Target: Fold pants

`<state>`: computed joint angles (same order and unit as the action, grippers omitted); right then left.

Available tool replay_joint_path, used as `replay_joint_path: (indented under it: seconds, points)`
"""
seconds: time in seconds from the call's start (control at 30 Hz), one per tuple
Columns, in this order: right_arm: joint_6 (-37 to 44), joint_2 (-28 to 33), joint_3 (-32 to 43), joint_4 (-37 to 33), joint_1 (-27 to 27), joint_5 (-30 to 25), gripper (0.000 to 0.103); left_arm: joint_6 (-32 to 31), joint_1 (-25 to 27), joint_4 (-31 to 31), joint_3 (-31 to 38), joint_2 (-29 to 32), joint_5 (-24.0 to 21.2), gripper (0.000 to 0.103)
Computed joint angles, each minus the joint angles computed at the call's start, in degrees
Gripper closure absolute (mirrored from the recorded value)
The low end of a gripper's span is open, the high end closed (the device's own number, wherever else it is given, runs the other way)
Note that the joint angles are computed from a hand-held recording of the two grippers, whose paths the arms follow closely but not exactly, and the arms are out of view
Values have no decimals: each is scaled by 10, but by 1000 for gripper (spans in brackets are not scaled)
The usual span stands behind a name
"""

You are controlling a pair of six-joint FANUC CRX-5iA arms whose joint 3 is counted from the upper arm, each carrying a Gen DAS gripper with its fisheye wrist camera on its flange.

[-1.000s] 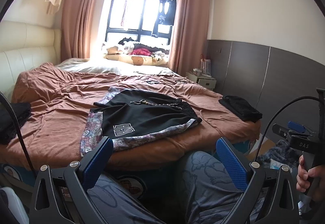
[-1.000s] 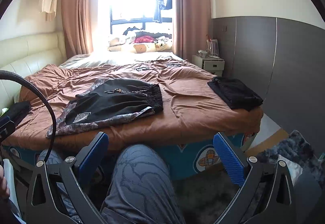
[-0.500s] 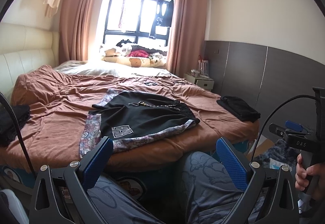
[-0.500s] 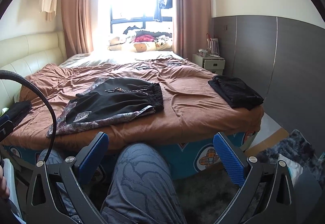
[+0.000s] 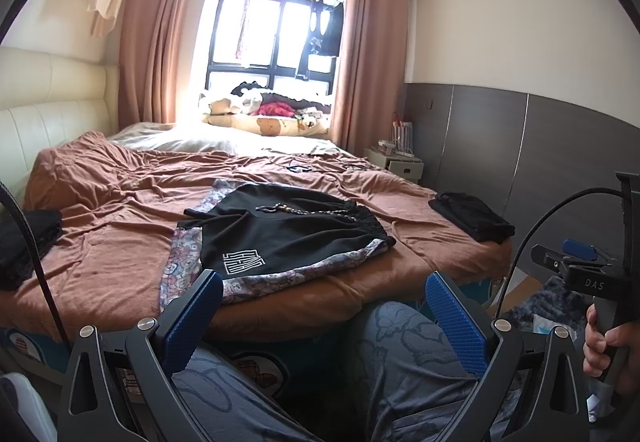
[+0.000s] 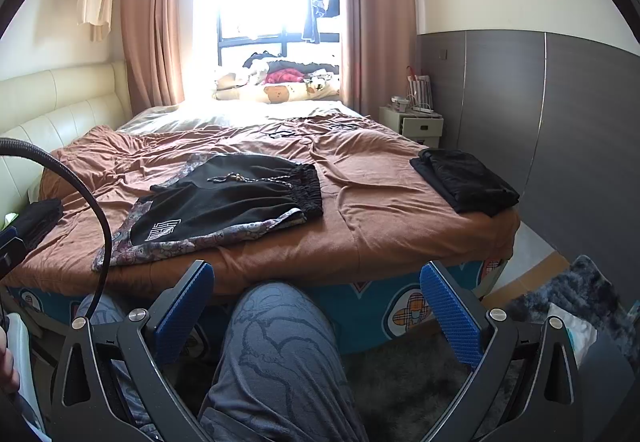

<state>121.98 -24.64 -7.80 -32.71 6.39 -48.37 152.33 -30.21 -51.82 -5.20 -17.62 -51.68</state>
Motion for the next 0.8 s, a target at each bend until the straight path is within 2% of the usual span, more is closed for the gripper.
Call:
replay_joint_path:
  seconds: [0.27,0.4,0.8]
  points:
    - [2,-1,-2,0,0,2,0,0,-1,0,-3,-2,1,1]
    - [6,6,8,-13,-8,-19,0,1,-2,0,-4,-3,1,1]
    - [4,4,3,-3,-1,-13,0,8,6,-3,-15,-10,10,1]
